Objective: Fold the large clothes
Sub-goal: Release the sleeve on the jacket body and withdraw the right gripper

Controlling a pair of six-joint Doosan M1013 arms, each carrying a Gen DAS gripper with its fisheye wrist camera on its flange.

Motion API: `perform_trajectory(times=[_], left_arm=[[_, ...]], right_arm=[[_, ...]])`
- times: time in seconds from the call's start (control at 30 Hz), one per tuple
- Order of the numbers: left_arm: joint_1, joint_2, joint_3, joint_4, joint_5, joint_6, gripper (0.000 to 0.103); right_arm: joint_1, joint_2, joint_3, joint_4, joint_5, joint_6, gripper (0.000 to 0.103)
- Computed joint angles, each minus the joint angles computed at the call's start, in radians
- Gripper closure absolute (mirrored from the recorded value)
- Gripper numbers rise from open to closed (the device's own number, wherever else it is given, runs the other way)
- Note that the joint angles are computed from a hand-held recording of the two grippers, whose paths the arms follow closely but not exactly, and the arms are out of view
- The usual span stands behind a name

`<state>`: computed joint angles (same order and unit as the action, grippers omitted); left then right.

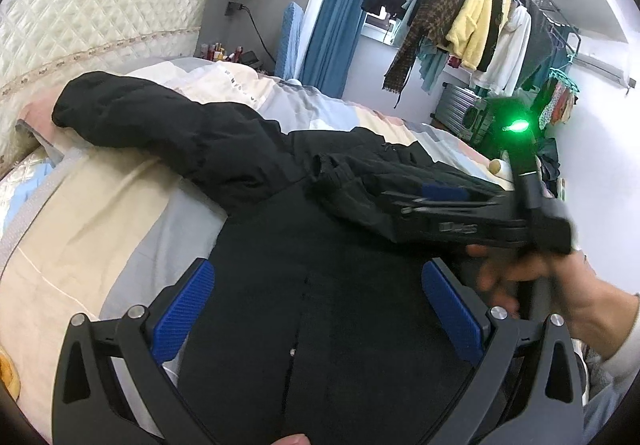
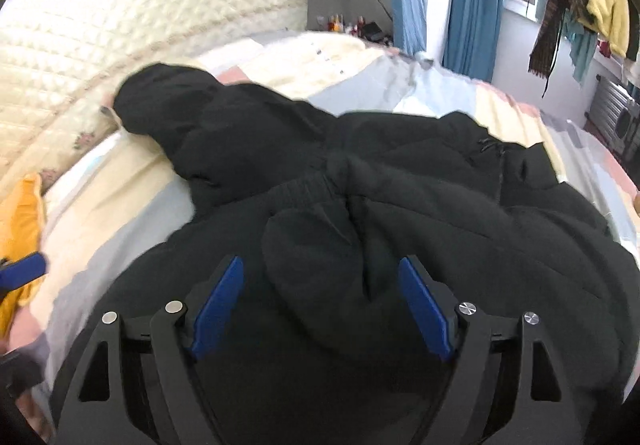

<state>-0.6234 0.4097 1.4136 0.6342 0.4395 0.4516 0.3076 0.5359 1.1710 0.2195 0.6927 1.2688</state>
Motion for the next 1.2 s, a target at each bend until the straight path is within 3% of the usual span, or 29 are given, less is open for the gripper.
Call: perform_trajectory(times=[0.2,0.43,0.57,0.67,0.87,0.97,1.07,1.13,1.2], left_arm=[[-0.02,0.007,-0.013,0.026,0.01,0.001,0.0],[-0.046,0.026,-0.038,0.04,0.028,0.003,0.0],[-0.062,0.042,-0.057,0.067,0.05,0.0,0.0],[-0.069,0.052,-0.071,0.067,0.067,0.005,0.0],[-0.078,0.068,-0.094,0.044,0.095,0.03,0.0],[-0.085,0.079,-0.111,0.034,0.133,0.056,0.0],[-0.088,0.088,-0.127,0.022,0.17,0.064,0.0],[-0.09,0.093,-0.136,0.013,0.189,0.066,0.0],[-0.09,0.094,-0.139,0.007,0.197,0.065,0.0]], right_arm=[[-0.046,-0.089,0.103,-0.002,-0.139,0.01,0.024],[-0.137,-0.146,0.198,-0.148,-0.259,0.209,0.024],[-0.183,-0.143,0.23,-0.27,-0.253,0.367,0.024],[-0.22,-0.135,0.255,-0.255,-0.245,0.425,0.024],[-0.252,-0.116,0.264,-0.239,-0.184,0.406,0.026],[-0.245,-0.116,0.274,-0.283,-0.19,0.398,0.028],[-0.247,-0.119,0.284,-0.326,-0.224,0.444,0.049],[-0.257,-0.126,0.295,-0.29,-0.262,0.43,0.067],[-0.263,-0.133,0.301,-0.277,-0.299,0.43,0.075]])
